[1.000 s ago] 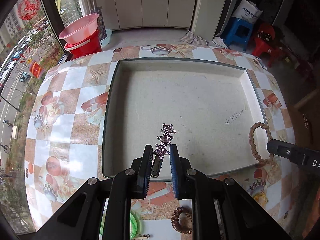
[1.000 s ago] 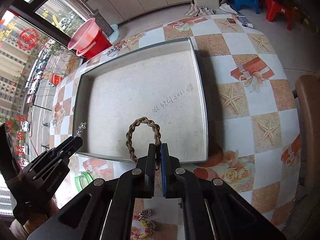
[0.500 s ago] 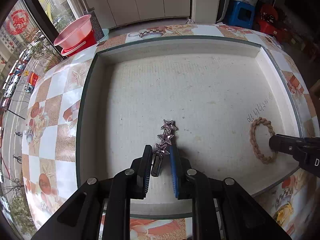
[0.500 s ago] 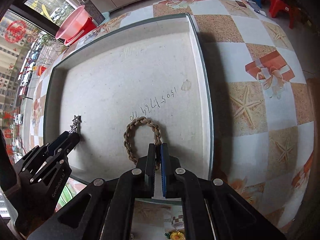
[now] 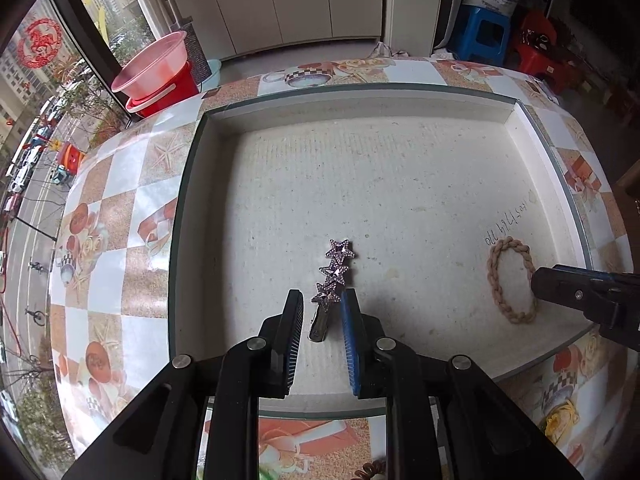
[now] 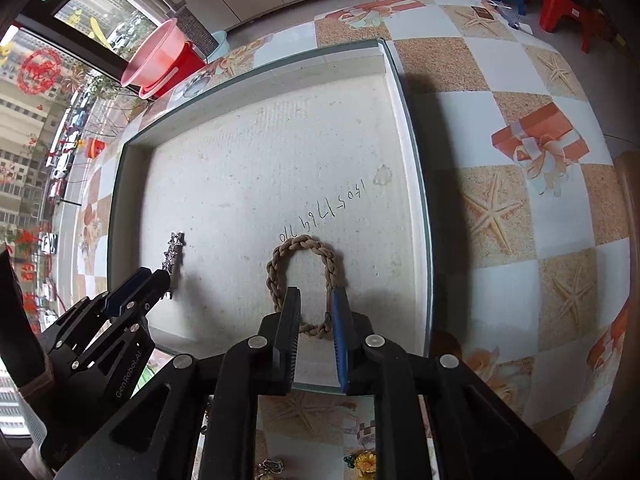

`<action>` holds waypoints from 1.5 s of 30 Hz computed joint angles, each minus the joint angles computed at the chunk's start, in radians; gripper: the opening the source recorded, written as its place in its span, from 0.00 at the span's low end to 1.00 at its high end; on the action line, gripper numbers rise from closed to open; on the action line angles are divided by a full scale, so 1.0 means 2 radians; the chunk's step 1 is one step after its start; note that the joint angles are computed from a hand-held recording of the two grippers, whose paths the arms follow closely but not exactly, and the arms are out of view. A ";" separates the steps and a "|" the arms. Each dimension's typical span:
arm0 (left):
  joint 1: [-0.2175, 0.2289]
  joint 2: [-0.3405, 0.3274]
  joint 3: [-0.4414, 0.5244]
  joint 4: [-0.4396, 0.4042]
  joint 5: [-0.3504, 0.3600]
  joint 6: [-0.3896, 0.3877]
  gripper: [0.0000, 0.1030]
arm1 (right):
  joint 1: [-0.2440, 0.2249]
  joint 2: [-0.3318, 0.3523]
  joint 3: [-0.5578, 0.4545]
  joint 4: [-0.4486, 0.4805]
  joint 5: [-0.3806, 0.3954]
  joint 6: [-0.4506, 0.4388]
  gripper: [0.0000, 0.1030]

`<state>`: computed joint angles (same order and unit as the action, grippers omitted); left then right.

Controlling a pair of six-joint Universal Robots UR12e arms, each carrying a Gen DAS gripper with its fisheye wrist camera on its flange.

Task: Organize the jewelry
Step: 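Carry both items into the grey-green tray and open both tools, then move the left tool to the green bangle while the right tool approaches the yellow flower hair tie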

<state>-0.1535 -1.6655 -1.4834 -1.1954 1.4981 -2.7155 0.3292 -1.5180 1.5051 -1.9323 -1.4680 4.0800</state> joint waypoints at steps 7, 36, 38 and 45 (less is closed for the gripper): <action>0.008 0.015 -0.005 0.026 -0.010 -0.010 1.00 | 0.009 -0.005 -0.010 -0.010 -0.024 0.012 0.52; 0.115 0.115 -0.084 -0.094 -0.009 0.010 1.00 | 0.104 -0.040 0.012 0.039 -0.005 0.114 1.00; 0.120 0.114 -0.085 -0.093 -0.003 0.003 1.00 | 0.110 -0.036 0.010 0.059 -0.002 0.116 1.00; 0.134 0.097 -0.073 -0.095 -0.009 -0.018 1.00 | 0.116 -0.035 0.018 0.075 0.007 0.131 1.00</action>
<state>0.1152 -1.4711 -1.6301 -1.3861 1.4810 -2.7520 0.5619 -1.5872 1.5402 -1.7815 -1.4532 4.3427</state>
